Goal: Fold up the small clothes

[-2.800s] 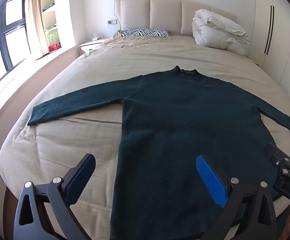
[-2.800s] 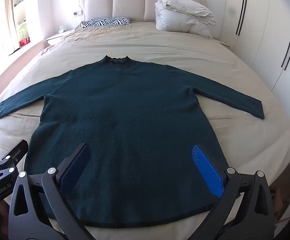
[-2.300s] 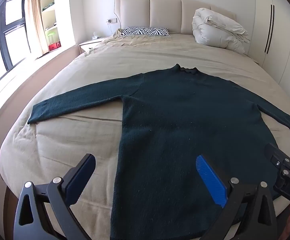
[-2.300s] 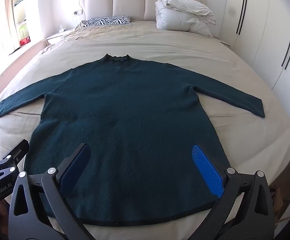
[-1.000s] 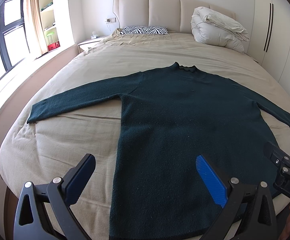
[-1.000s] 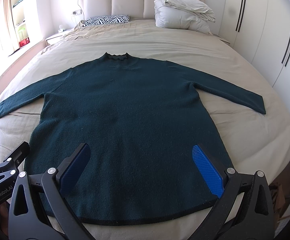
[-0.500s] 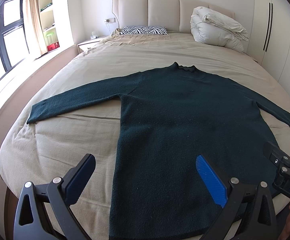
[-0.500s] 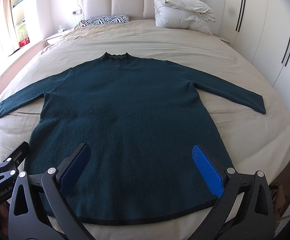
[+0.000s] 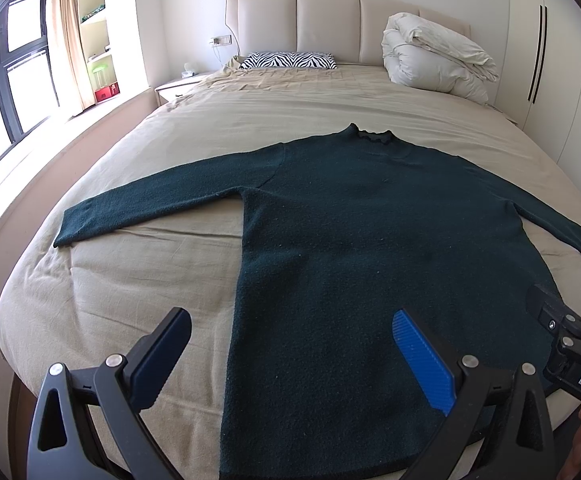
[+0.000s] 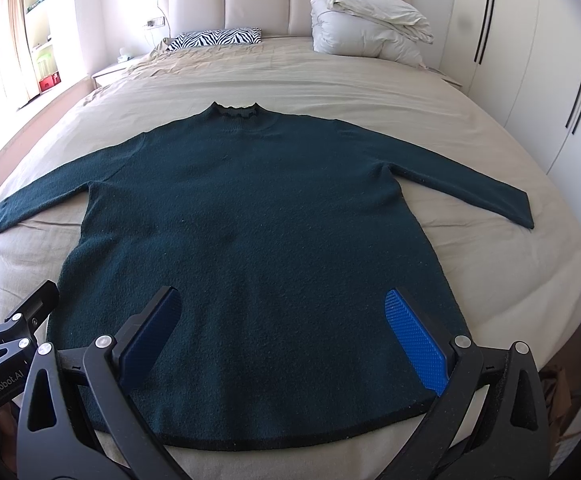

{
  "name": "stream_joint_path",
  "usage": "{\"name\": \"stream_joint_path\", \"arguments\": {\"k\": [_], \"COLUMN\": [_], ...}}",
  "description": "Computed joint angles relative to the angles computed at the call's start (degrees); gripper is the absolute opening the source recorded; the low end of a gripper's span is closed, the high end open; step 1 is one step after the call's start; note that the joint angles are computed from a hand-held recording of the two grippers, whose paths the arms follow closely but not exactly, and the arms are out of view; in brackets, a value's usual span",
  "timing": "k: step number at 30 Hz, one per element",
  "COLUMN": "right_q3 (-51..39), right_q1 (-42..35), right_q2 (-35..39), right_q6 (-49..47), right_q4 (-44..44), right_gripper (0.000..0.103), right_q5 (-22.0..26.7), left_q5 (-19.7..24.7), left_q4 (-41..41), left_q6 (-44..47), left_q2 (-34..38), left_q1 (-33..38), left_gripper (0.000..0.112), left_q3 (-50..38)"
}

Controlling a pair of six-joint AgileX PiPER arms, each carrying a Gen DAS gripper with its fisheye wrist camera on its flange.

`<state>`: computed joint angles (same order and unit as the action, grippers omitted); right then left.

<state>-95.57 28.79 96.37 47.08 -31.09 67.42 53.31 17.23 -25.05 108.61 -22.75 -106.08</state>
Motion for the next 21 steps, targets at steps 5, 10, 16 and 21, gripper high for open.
{"name": "stream_joint_path", "arguments": {"k": [5, 10, 16, 21], "right_q3": [0.1, 0.1, 0.0, -0.1], "right_q1": [0.1, 0.1, 0.1, 0.2], "right_q2": [0.1, -0.1, 0.0, 0.2], "right_q6": [0.1, 0.0, 0.0, 0.1], "right_q4": [-0.1, 0.0, 0.2, 0.1], "right_gripper": [0.103, 0.103, 0.103, 0.103], "right_q5": [0.0, 0.1, 0.1, 0.2], "left_q5": [-0.2, 0.0, 0.2, -0.3], "left_q4": [-0.1, 0.0, 0.0, 0.4], "left_q6": [0.0, -0.1, -0.1, -0.9], "left_q2": [-0.1, 0.0, 0.1, -0.2], "left_q1": [0.0, 0.0, -0.2, -0.6], "left_gripper": [0.103, 0.103, 0.103, 0.103], "left_q3": [0.1, 0.0, -0.2, 0.7]}}
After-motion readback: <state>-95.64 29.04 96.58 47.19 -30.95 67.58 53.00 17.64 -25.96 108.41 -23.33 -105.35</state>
